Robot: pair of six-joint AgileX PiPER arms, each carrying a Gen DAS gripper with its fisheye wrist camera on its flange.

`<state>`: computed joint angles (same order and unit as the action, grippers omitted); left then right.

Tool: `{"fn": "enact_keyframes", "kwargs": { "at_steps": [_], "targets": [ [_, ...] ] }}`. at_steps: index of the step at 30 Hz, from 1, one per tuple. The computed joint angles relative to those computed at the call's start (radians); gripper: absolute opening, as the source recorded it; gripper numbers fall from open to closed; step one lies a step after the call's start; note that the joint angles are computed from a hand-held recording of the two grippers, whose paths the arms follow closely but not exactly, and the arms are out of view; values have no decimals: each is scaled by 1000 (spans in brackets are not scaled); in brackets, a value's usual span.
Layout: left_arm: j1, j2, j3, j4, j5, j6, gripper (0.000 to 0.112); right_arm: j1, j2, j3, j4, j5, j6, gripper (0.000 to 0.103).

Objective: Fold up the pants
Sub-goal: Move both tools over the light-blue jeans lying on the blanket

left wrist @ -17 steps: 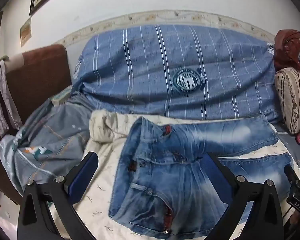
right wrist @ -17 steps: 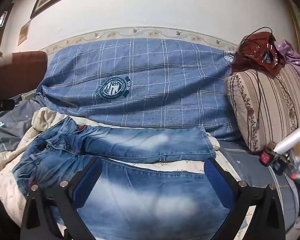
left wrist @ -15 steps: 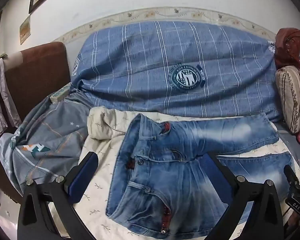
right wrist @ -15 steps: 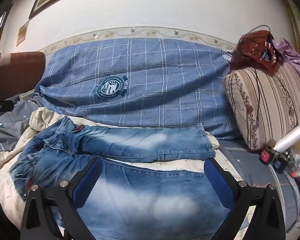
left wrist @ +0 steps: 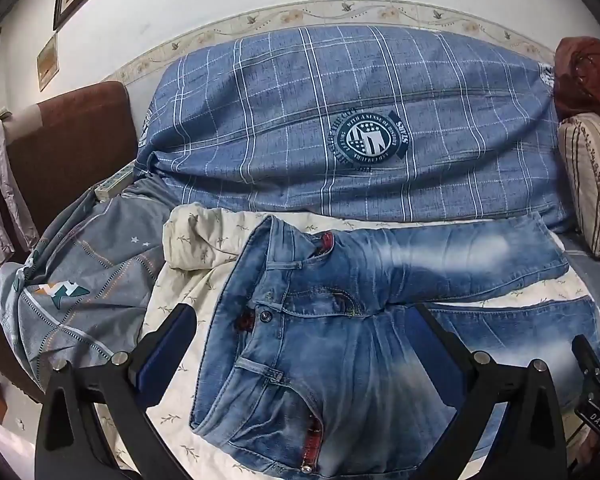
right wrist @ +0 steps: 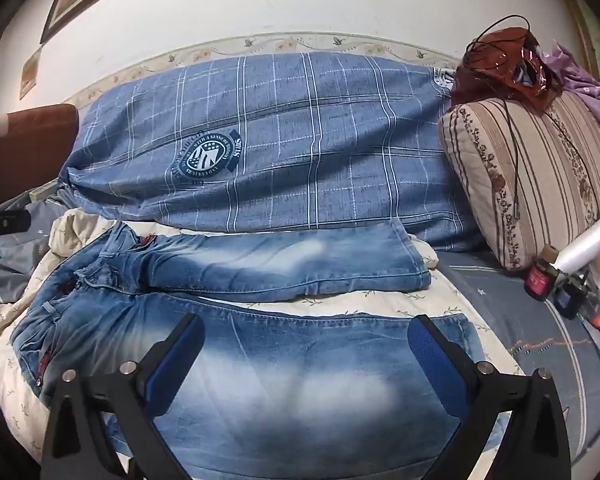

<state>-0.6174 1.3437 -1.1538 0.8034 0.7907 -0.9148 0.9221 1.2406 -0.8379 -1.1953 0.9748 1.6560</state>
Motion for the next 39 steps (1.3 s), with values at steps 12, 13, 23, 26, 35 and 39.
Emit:
{"fn": "enact_keyframes", "kwargs": {
  "at_steps": [12, 13, 23, 26, 35, 39],
  "targets": [
    [-34, 76, -115, -46, 50, 57, 103, -18, -6, -1, 24, -16, 4, 103],
    [-34, 82, -121, -49, 51, 61, 103, -20, -4, -2, 27, -18, 4, 103],
    [-32, 133, -121, -76, 42, 65, 103, -57, 29, -23, 83, -49, -33, 103],
    [-43, 153, -112, -83, 39, 68, 103, -66, 62, -44, 114, -43, -66, 103],
    [-83, 186, -127, -83, 51, 69, 103, -77, 106, -80, 174, -8, -145, 103],
    [-94, 207, -148, -91, 63, 84, 103, -86, 111, -90, 197, 3, -168, 102]
  ]
}}
